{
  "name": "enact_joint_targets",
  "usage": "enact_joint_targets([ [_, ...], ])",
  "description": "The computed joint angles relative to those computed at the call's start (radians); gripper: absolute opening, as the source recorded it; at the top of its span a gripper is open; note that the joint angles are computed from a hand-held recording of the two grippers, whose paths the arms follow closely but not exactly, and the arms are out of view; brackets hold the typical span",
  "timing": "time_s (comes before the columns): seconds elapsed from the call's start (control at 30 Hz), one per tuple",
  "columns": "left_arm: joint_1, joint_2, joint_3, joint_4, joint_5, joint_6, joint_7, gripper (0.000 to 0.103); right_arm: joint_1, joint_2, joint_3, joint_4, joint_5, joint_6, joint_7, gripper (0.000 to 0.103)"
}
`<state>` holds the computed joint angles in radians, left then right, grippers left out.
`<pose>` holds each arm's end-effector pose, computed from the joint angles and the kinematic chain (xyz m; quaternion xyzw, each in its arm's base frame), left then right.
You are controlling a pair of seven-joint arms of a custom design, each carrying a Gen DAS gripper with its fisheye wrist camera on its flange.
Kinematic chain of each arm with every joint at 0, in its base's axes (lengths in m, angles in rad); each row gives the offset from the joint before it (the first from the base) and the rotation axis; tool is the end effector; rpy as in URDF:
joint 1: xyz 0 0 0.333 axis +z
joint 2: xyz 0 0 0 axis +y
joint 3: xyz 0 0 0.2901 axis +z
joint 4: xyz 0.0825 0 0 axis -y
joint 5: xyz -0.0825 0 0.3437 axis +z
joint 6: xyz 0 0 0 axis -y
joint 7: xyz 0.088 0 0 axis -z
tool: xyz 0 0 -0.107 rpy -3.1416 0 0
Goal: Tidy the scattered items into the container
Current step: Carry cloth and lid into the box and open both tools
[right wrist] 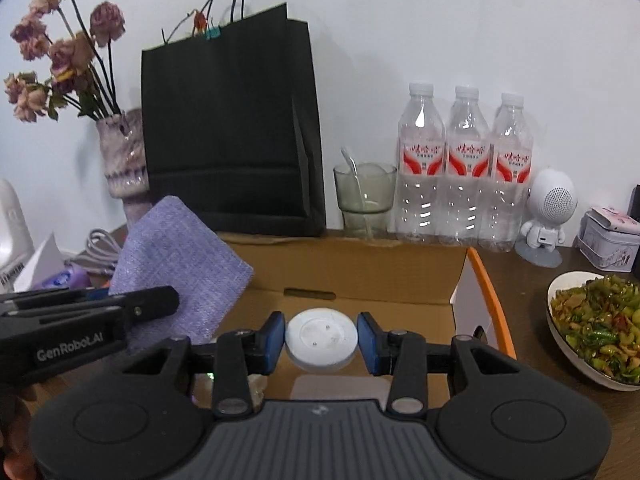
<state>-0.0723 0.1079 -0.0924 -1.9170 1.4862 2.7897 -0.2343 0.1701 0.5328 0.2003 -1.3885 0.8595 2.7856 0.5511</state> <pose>0.5625 -0.1379 0.4827 -0.7025 0.4764 -0.3610 0.3862 0.6772 0.1891 0.4851 -0.7711 0.3937 -0.1866 0.4644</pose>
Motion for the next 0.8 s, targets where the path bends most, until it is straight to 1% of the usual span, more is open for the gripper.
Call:
enact_joint_targets([
  [0.03,0.001,0.002,0.0,0.001,-0.005,0.001,0.008,0.024,-0.001,-0.003,0.002,-0.004,0.002,0.0,-0.004,0.039],
  [0.07,0.0,0.001,0.0,0.0,-0.01,0.001,0.017,0.027,-0.004,-0.004,0.004,-0.003,0.005,-0.002,-0.009,0.04],
  [0.1,-0.001,0.0,-0.001,-0.002,-0.013,-0.004,0.026,0.034,-0.008,-0.007,0.008,-0.006,0.011,-0.003,-0.016,0.044],
  [0.13,-0.003,0.0,-0.003,0.0,-0.02,-0.014,0.037,0.039,-0.01,-0.012,0.009,-0.01,0.016,-0.001,-0.024,0.054],
  [0.17,-0.005,-0.001,-0.004,0.0,-0.025,-0.022,0.048,0.054,-0.01,-0.016,0.008,-0.014,0.019,0.002,-0.028,0.062],
  [0.2,-0.008,-0.005,-0.006,-0.003,-0.041,-0.042,0.063,0.067,-0.01,-0.018,0.007,-0.014,0.022,0.004,-0.026,0.078],
  [0.23,-0.014,-0.009,-0.011,-0.003,-0.072,-0.084,0.082,0.076,-0.003,-0.02,-0.002,-0.015,0.018,0.021,-0.012,0.085],
  [0.27,-0.023,-0.014,-0.017,-0.003,-0.1,-0.138,0.091,0.096,-0.002,-0.019,-0.007,-0.011,0.017,0.025,-0.001,0.088],
  [0.3,-0.03,-0.019,-0.02,-0.003,-0.109,-0.186,0.084,0.103,-0.007,-0.018,-0.008,-0.004,0.018,0.016,0.011,0.096],
  [0.33,-0.03,-0.026,-0.019,-0.008,-0.096,-0.194,0.067,0.103,-0.012,-0.015,-0.011,0.008,0.018,-0.001,0.031,0.103],
  [0.4,-0.017,-0.038,-0.014,-0.021,-0.085,-0.148,0.046,0.103,-0.02,-0.011,-0.018,0.027,0.013,-0.032,0.063,0.103],
  [0.43,-0.013,-0.042,-0.014,-0.023,-0.081,-0.138,0.038,0.103,-0.02,-0.009,-0.021,0.032,0.007,-0.041,0.075,0.103],
  [0.63,-0.016,-0.05,-0.028,-0.021,-0.06,-0.155,0.043,0.103,-0.029,-0.024,-0.011,0.016,0.018,-0.028,0.061,0.103],
  [0.8,-0.015,-0.059,-0.031,-0.026,-0.05,-0.152,0.033,0.103,-0.028,-0.034,-0.012,0.007,0.028,-0.021,0.053,0.103],
])
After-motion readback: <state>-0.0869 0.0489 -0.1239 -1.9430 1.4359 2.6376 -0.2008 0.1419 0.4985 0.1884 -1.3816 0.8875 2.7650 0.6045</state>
